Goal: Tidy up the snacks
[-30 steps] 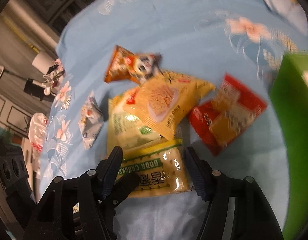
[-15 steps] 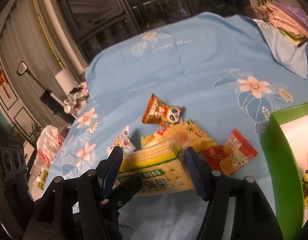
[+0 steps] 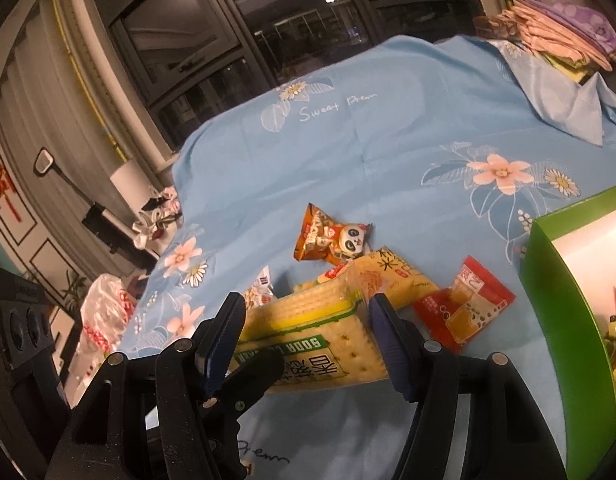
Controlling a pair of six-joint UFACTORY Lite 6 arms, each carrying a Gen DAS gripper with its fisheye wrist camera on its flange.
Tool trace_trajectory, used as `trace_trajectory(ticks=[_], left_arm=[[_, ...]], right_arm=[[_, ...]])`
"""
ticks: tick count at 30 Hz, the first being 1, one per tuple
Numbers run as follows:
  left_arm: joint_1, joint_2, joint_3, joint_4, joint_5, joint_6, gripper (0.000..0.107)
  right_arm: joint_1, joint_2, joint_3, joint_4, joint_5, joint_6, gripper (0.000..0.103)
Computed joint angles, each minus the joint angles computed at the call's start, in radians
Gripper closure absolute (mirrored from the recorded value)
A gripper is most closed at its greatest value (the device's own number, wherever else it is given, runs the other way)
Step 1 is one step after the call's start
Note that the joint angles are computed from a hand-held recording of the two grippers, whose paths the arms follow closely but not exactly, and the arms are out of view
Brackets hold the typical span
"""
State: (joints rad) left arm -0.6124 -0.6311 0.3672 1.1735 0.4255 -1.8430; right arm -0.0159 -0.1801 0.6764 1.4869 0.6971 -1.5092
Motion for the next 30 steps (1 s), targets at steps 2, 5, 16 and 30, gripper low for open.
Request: trace_trajectory(ticks=[2,5,16,30], left_arm=[[-0.003,-0.024,-0.011,0.006,-0.005,-0.004,0.057],[0.003,-0.030,-0.019,0.023,-0.023,-0.011,0.056],[0.022,0.043,0.015,0.043,-0.128,0.018,0.076],[0.089,0.136,0.051,-0.162,-0.131,0.192,0.070]], right_arm=[[-0.004,-0.034,-0.025,0.026,-0.004,-0.015,0.036],[-0.008,-0.079,-0.057,0.051,-0.013,-0.039,0.036],[-0.040,-0.093,-0.075,0.017,0.113,-0.002,0.040],[-0.009,-0.014,-0.044,-0.034,-0.007,0.038,0.040]])
